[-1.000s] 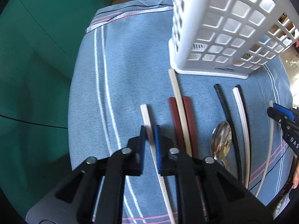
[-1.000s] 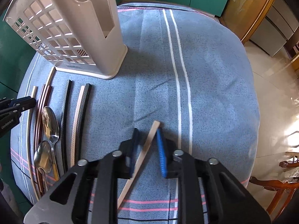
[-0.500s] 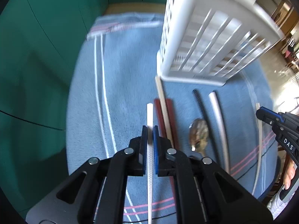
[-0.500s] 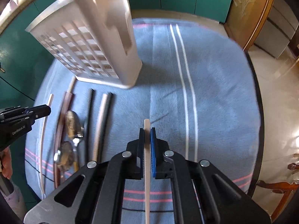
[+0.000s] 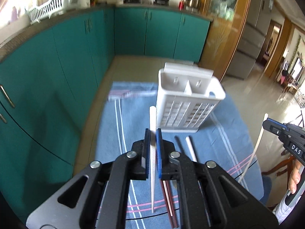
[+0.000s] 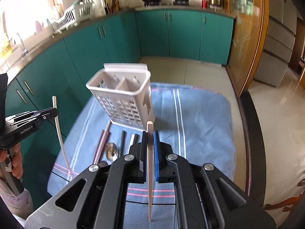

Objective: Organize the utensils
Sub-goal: 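Lift both chopsticks and lower them into the white basket with both grippers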

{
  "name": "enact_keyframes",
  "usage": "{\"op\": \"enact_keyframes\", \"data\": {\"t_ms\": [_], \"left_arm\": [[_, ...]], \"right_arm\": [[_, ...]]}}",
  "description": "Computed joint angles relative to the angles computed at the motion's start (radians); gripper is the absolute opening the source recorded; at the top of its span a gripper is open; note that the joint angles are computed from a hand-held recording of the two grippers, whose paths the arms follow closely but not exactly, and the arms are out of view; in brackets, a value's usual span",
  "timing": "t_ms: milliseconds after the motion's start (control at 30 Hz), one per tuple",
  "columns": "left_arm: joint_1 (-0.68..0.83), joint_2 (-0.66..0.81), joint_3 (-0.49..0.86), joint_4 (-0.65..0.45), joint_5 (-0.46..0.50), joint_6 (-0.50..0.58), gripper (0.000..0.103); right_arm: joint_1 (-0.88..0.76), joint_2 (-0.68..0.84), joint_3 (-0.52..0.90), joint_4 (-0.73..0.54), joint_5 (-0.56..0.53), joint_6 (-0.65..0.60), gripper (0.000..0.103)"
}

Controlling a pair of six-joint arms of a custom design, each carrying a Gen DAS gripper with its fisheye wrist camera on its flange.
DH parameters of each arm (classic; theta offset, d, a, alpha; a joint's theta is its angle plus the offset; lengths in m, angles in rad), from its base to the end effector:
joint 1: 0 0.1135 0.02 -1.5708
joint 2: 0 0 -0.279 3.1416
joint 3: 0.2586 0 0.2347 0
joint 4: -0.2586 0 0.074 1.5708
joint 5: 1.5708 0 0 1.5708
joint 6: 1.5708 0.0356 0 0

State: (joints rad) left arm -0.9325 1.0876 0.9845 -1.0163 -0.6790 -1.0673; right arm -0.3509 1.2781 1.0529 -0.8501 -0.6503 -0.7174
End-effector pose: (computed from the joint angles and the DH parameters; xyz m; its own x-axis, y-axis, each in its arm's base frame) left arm 0.1172 -0.1205 0.3054 -0.6631 -0.2502 -0.7055 -0.2468 0.9629 -0.1094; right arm 0.2166 -0.0563 0.2984 -0.6247 -0.3285 -0.7084 -0.5406 0.8366 0.0887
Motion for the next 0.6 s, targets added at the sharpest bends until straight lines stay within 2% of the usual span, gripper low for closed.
{"op": "enact_keyframes", "data": {"t_ms": [133,267,367,467,567,600], "left_arm": [[-0.101,-0.024,0.084,-0.099,-0.126,-0.069,0.006],[-0.130,-0.006,0.177,-0.130,-0.243,-0.049,0.006],[-0.137,-0.008,0.275,-0.134,-0.321,0.021,0.006],[-0.095,-0.023,0.326,0.009,-0.366,0.217,0.006],[-0.006,-0.036,0.326,0.219,-0.337,0.431,0.006],[0.022,-0.029,0.325,0.264,-0.330,0.471,0.006]], "right_arm": [[-0.085,-0.035,0.057,-0.099,-0.116,-0.058,0.007],[-0.150,-0.012,0.187,-0.204,-0.286,-0.076,0.007],[-0.147,0.014,0.298,-0.209,-0.376,-0.003,0.007],[-0.090,0.034,0.382,-0.086,-0.398,0.191,0.007],[-0.045,0.078,0.470,-0.018,-0.386,0.350,0.007],[-0.024,0.083,0.473,0.051,-0.376,0.429,0.007]]}}
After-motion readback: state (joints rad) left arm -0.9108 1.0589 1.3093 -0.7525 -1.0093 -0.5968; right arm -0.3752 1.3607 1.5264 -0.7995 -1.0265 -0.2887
